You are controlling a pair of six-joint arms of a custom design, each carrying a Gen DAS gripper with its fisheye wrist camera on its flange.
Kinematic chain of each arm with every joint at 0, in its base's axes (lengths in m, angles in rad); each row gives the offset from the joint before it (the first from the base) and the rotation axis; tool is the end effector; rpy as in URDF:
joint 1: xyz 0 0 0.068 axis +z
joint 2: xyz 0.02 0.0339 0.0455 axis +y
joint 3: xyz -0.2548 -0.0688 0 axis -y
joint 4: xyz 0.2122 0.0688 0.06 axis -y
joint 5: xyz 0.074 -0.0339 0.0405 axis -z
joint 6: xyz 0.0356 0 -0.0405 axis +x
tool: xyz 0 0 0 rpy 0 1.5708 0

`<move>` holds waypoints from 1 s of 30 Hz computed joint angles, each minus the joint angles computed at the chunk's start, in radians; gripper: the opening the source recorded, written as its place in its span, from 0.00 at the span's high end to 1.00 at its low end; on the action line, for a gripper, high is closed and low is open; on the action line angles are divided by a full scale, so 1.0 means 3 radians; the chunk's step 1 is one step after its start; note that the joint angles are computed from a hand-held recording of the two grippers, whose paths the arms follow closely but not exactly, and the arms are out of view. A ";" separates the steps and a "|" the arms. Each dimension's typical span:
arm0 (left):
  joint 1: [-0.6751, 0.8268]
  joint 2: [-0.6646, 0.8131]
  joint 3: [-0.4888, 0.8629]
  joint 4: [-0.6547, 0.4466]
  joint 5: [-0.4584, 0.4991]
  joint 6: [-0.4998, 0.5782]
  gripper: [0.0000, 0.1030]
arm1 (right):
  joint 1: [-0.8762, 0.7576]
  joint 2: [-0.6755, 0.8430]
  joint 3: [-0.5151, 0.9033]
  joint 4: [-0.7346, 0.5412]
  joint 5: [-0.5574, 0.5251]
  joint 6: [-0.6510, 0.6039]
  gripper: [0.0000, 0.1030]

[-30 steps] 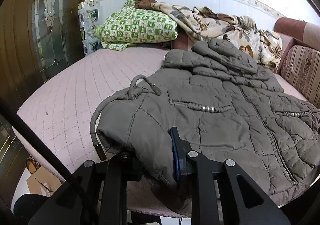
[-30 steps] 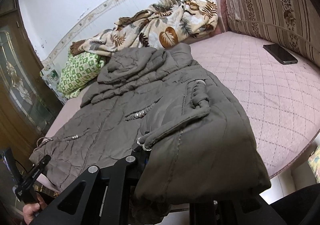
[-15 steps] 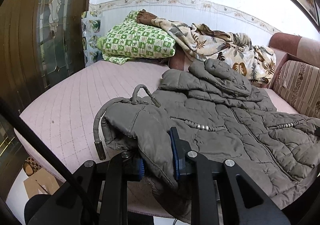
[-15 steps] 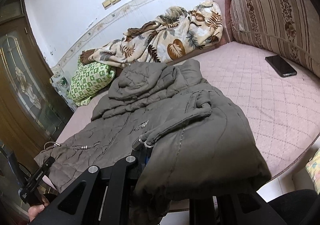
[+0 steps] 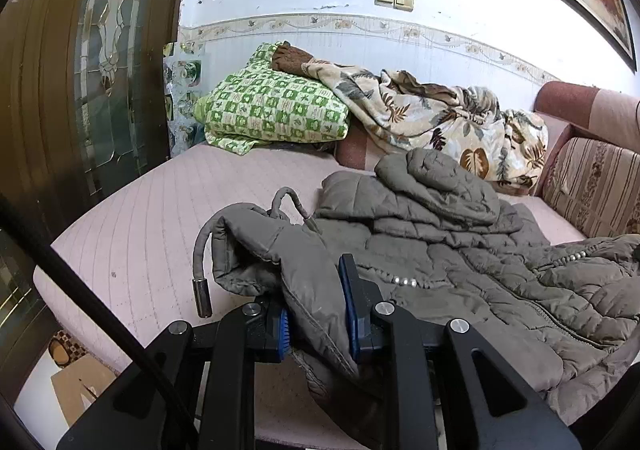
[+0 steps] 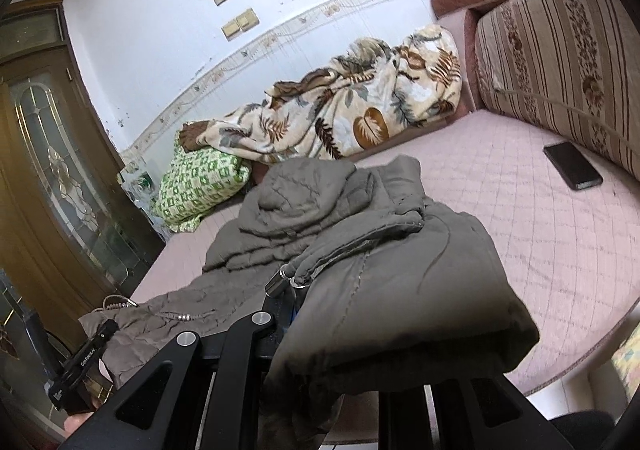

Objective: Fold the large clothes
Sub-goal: 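Lift the hem with both tools and fold it over the body toward the hood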

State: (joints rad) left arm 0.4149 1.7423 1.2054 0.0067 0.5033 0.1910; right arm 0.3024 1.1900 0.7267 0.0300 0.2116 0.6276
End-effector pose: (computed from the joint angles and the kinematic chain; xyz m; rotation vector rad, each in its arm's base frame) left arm 0.3430 0.1323 0.2544 0.0697 2.0318 -0.1498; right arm 0.2320 0.0645 0.2632 0.4600 1.9614 0.3853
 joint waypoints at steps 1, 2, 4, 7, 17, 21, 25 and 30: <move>0.0004 0.0017 0.0045 -0.0021 0.0006 -0.0005 0.80 | -0.0019 0.0011 0.0048 -0.0016 -0.0013 -0.0025 0.83; -0.0007 0.0031 0.0107 -0.0055 0.0005 -0.0020 0.80 | -0.0039 0.0017 0.0080 -0.0025 -0.0033 -0.0042 0.83; -0.0018 0.0051 0.0187 -0.0081 0.0001 -0.0029 0.80 | -0.0089 0.0049 0.0151 -0.0018 -0.0089 -0.0055 0.83; -0.0053 0.0104 0.0379 -0.0139 -0.0010 -0.0085 0.80 | -0.0151 0.0110 0.0276 -0.0001 -0.0155 -0.0072 0.83; -0.0272 0.0333 0.1075 -0.0399 -0.0178 -0.0275 0.80 | -0.0396 0.0415 0.0779 -0.0043 -0.0404 -0.0141 0.83; -0.0368 0.0575 0.1532 -0.0594 -0.0258 -0.0317 0.80 | -0.0505 0.0640 0.1091 -0.0131 -0.0517 -0.0147 0.83; -0.0482 0.0876 0.2128 -0.0860 -0.0359 -0.0366 0.79 | -0.0621 0.0895 0.1415 -0.0160 -0.0620 -0.0168 0.83; -0.0666 0.1573 0.3447 -0.1475 -0.0536 -0.0424 0.79 | -0.0760 0.1318 0.1917 -0.0207 -0.0751 -0.0086 0.83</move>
